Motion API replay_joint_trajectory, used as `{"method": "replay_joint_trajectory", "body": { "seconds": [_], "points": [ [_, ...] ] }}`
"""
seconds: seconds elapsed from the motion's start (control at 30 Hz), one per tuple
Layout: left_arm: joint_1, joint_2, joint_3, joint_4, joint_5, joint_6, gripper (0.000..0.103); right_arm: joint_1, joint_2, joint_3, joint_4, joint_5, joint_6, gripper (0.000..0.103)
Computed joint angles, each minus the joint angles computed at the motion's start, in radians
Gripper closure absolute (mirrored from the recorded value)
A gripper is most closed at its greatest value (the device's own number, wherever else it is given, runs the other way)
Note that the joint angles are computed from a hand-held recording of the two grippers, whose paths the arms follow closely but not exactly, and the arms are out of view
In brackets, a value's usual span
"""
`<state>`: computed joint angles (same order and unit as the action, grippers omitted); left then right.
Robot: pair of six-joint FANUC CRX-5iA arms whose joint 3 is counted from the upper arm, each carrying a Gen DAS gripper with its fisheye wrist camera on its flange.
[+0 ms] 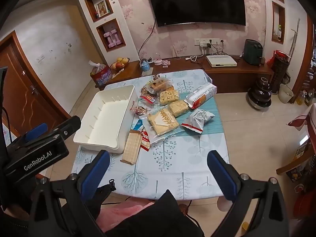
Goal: Organize snacks
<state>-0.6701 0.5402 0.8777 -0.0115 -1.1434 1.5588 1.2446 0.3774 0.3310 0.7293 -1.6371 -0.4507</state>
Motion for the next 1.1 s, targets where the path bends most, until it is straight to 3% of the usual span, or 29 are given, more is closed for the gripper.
{"method": "replay_joint_trajectory", "body": {
  "seconds": [0.33, 0.57, 1.1],
  "points": [
    [-0.002, -0.003, -0.001, -0.008, -0.002, 0.005, 0.001, -0.008, -0.004, -0.01, 0.0, 0.009, 0.005, 0.003],
    [-0.011, 0.012, 0.06, -0.031, -0.053, 0.008, 0.001, -0.015, -0.003, -0.011, -0.003, 0.016, 0.01, 0.003],
    [-0.001, -0.004, 0.01, -0.031, -0.023, 0.024, 0.001, -0.014, 0.005, 0.011, 0.002, 0.002, 0.023, 0.003]
  ]
}}
